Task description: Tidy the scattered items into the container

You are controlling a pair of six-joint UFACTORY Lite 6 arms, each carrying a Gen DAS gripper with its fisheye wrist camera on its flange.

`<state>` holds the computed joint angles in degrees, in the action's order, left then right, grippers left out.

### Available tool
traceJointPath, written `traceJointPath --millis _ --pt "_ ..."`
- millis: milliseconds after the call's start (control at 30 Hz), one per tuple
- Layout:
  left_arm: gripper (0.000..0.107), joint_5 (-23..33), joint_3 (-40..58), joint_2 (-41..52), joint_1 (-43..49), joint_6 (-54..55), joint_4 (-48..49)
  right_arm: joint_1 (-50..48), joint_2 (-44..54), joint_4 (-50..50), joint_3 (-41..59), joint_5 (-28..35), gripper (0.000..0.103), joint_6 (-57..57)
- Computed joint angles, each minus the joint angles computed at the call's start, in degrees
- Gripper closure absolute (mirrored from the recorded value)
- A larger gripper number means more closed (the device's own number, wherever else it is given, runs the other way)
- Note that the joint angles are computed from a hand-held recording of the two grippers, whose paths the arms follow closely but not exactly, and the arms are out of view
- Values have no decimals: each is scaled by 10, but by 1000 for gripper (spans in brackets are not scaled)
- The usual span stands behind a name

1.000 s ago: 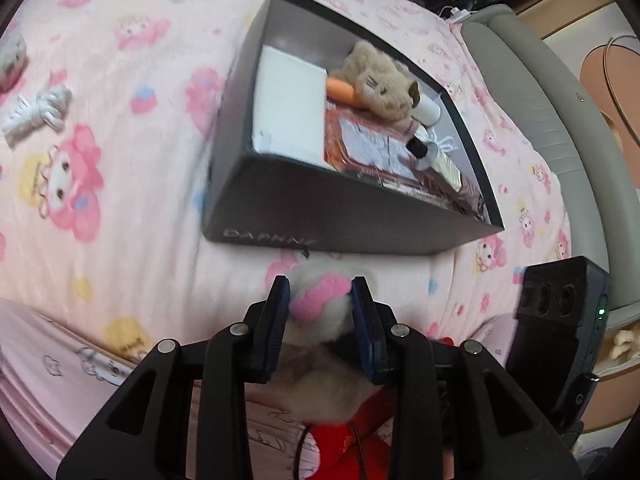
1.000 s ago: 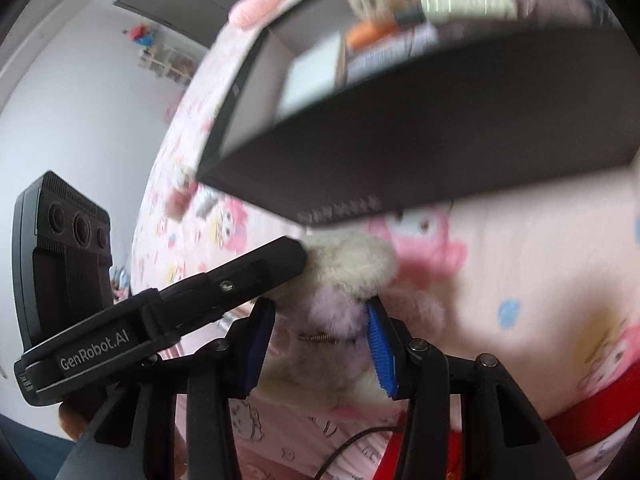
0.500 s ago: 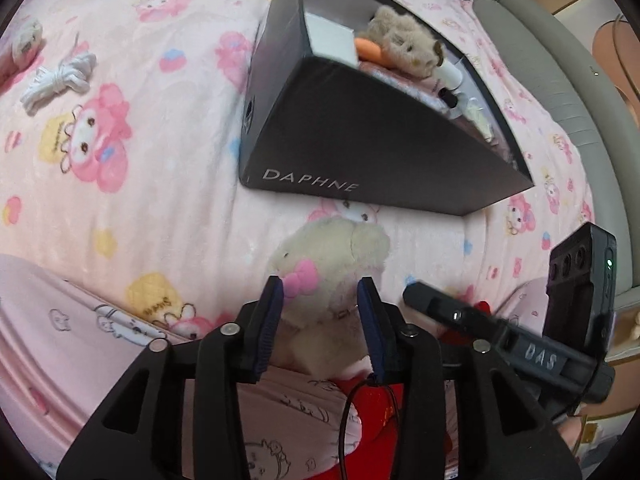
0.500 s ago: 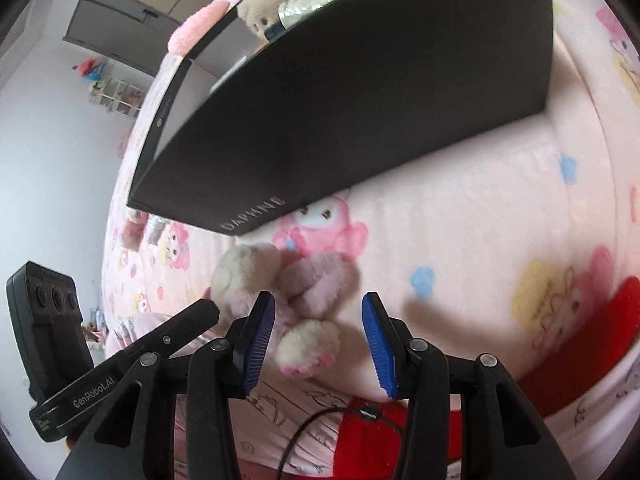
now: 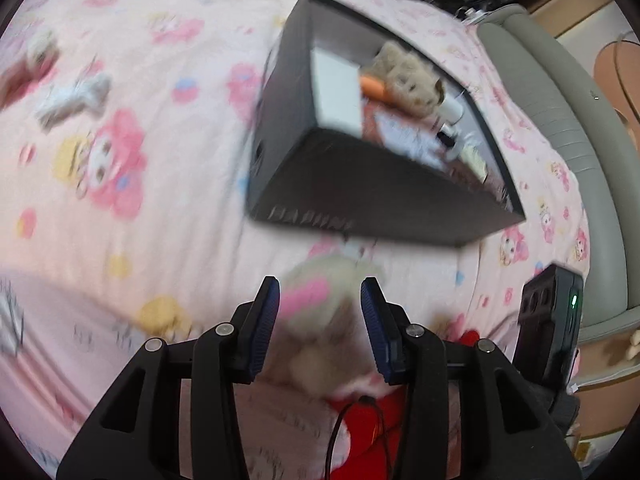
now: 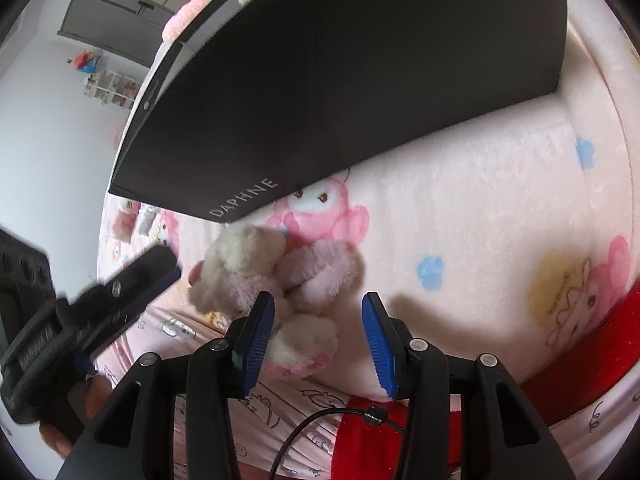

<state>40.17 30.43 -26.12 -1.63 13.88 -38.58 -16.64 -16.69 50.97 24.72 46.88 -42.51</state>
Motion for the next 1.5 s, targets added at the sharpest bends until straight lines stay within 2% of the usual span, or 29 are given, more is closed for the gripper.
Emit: traceJointPath --millis 67,167,233,333,467,600,733,800,967,1033,1100,1200,1233,1400,1500 --pt "65 29 -12 7 14 33 -26 8 4 -5 2 -11 61 10" --pt "65 0 -25 27 -20 2 -11 23 -15 -29 -2 -42 61 46" --pt "65 -27 -29 55 -32 27 -50 28 -29 -57 -3 -58 61 66" --pt "65 -44 -13 91 -32 78 -102 13 -22 -58 -5 -51 61 53" --pt "66 -37 23 116 -21 118 -132 10 11 -30 4 -25 61 12" --pt "66 -27 30 89 -22 70 -87 22 -7 -20 4 -22 61 7" --pt "63 -5 14 55 -31 -14 8 -1 -5 -18 6 -39 61 10" --pt "60 -4 5 69 -26 19 -14 12 33 -23 17 -58 60 18" --pt "55 -4 -12 129 13 168 -157 52 100 19 23 -100 61 -10" --pt "55 9 -8 139 19 191 -183 39 117 44 31 -87 60 -38" --pt "67 17 -18 121 18 207 -198 39 121 39 40 -81 61 -38" --pt "76 21 -16 95 3 178 -176 34 102 37 41 -58 69 -39" --pt "76 24 -15 82 -1 163 -167 33 97 34 42 -52 72 -33" --pt "76 35 -6 16 -24 98 -125 13 45 9 50 -14 72 -9" --pt "76 87 20 -27 14 80 -83 -5 7 -5 61 18 72 6"
